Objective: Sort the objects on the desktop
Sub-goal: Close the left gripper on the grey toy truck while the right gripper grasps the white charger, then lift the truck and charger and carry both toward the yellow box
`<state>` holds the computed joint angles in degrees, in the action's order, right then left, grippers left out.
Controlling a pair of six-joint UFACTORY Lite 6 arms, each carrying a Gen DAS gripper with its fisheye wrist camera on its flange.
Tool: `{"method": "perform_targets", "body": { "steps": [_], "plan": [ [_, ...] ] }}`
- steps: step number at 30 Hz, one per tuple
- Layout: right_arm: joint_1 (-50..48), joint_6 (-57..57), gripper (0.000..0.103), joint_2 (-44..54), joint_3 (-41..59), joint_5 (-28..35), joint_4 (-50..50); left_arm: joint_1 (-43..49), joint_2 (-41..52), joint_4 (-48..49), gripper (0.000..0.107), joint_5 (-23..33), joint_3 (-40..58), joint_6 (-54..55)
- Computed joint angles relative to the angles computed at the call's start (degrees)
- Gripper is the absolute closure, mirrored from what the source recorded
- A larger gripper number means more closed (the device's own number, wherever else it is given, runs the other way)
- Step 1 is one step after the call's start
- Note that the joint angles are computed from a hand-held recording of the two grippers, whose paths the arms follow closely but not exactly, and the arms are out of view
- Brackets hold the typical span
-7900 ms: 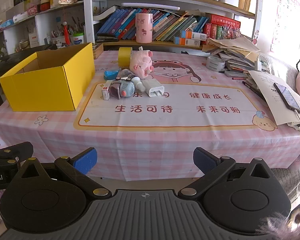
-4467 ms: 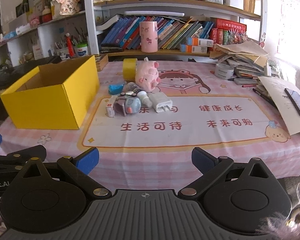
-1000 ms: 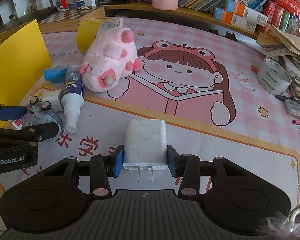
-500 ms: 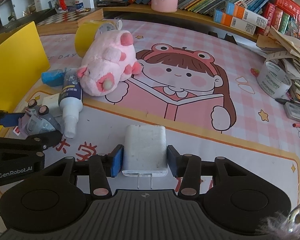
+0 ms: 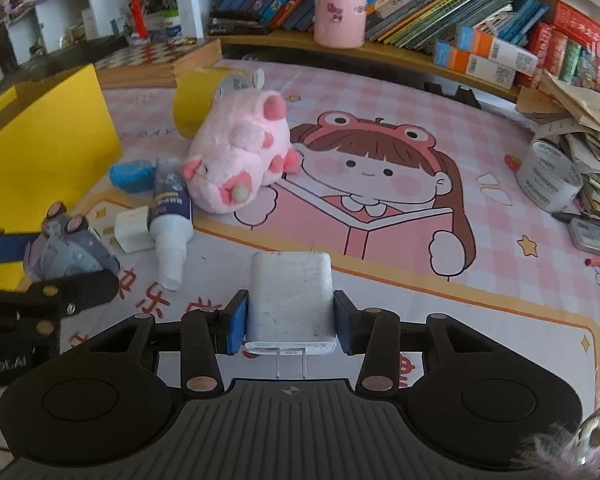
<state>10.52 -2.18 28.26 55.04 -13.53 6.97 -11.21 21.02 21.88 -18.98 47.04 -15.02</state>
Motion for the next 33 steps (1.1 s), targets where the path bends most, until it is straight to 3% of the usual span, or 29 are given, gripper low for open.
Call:
{"method": "perform_targets", "body": {
  "steps": [5,13,21,33],
  "plan": [
    [2.60,-3.77,0.063,-4.53,-3.47,-0.24,7.39,4.12,-5.57,13.19,0.046,-2.50,-4.69,-9.46],
    [9.58,-15.32,0.063,-15.37,-11.17,-1.73,28.90,12.89,-14.16,34.78,0.046,-7.42,-10.20,-22.64],
    [20.90,-29.40,0.063,-20.64,-15.76,-7.64,54.81,23.64,-19.23,49.22,0.046,-13.35,-14.76,-27.24],
    [42.78,-39.00,0.063,-19.88,-15.15,-19.51,82.32,46.65,-23.24,71.01,0.046,-24.98,-19.81,-30.40]
  ]
}}
